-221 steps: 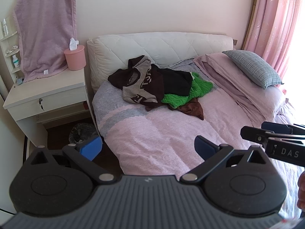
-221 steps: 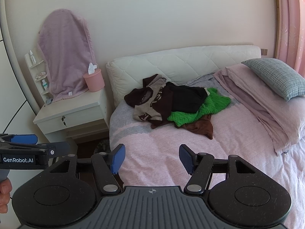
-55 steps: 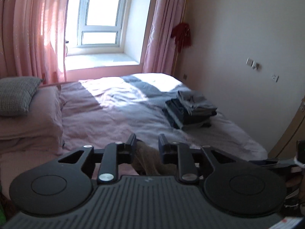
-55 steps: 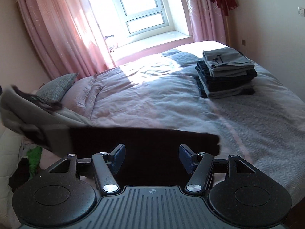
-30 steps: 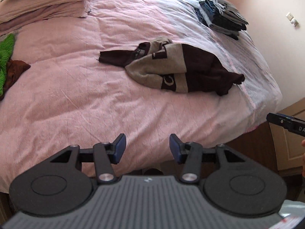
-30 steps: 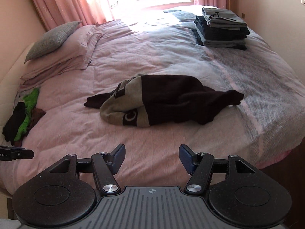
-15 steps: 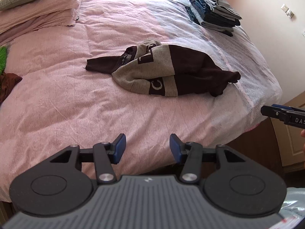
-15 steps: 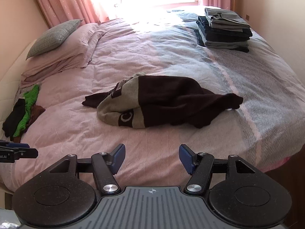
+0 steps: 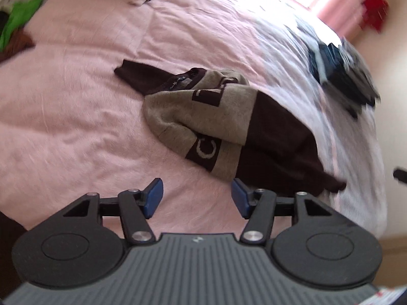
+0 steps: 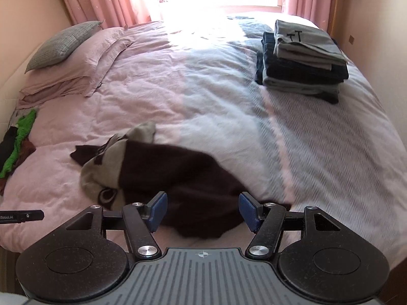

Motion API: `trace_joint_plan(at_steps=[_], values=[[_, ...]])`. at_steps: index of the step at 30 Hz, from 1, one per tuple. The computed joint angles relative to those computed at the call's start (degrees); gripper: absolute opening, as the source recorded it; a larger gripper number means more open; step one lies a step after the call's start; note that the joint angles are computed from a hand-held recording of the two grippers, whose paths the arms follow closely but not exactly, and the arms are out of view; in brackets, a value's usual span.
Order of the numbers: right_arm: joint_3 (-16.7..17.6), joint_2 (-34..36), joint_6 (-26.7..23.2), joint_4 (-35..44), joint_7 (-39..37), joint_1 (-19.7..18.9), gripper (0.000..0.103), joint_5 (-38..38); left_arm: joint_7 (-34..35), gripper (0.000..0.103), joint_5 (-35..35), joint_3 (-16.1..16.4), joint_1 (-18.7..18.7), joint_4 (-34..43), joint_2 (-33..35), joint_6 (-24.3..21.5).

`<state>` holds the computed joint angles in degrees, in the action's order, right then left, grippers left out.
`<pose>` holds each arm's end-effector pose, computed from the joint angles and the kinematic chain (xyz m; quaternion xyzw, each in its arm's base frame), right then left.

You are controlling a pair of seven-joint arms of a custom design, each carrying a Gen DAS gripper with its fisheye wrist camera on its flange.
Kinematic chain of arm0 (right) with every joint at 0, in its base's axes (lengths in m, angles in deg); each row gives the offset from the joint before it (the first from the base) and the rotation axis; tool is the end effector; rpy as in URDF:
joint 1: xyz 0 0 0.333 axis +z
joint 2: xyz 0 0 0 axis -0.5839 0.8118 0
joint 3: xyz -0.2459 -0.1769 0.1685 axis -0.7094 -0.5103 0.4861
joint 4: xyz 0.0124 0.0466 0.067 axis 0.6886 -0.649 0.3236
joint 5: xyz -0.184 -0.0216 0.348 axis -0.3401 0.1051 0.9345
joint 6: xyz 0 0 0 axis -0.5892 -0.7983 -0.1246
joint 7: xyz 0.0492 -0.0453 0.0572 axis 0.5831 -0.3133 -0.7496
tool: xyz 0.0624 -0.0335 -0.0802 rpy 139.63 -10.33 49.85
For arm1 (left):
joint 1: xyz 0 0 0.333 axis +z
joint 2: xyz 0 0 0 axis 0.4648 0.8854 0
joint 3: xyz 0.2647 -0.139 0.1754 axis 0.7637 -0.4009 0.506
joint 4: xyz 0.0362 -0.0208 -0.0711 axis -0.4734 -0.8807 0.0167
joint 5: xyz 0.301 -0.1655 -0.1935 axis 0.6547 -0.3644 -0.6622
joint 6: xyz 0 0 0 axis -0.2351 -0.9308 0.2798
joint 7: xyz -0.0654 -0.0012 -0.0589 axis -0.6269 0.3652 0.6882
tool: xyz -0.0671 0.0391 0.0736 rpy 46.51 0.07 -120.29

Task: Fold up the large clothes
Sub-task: 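Grasp the TJC sweater again with the left tool and lift it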

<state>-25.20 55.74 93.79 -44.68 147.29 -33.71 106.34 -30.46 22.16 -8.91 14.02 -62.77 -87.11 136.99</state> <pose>0.5617 0.0047 0.7161 -0.7951 0.5381 -0.0983 0.2618 0.3939 -0.1856 0.5863 -0.8351 0.4945 -0.2276 0.0790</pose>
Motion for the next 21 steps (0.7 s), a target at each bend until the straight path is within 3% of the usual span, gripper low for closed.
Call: trace_joint_plan(at_steps=[5, 10, 14, 16, 18, 19, 21], values=[[-0.9, 7.0, 1.6, 5.5, -0.5, -1.5, 0.06, -2.3, -15.3, 0.064, 3.0, -3.2, 4.2, -4.8, 5.8, 12.2], [-1.4, 13.6, 4.2, 10.4, 2.3, -2.8, 0.06, -6.5, -31.4, 0.064, 12.0, -5.4, 9.2, -7.0, 14.0, 22.1], [-1.9, 16.9, 6.1, 11.2, 6.9, -3.0, 0.06, -11.4, -39.8, 0.063, 20.7, -4.4, 10.6, -4.7, 21.6, 24.3], [-2.1, 17.7, 6.1, 11.2, 8.8, -2.9, 0.06, -13.1, -47.2, 0.062, 28.6, -4.2, 11.0, -3.6, 23.7, 24.8], [-1.9, 18.3, 5.4, 11.4, 10.4, -2.8, 0.06, -13.9, -48.5, 0.03, 32.4, -3.2, 9.9, -1.9, 24.8, 22.3], [-1.8, 18.8, 4.7, 11.7, 11.0, -2.8, 0.06, -14.0, -48.0, 0.012, 32.8, -2.5, 9.4, -2.4, 24.3, 23.4], [-1.2, 19.3, 3.7, 12.1, 11.7, -2.5, 0.06, -13.5, -48.1, 0.008, 32.7, -1.4, 9.1, -4.8, 21.3, 25.2]])
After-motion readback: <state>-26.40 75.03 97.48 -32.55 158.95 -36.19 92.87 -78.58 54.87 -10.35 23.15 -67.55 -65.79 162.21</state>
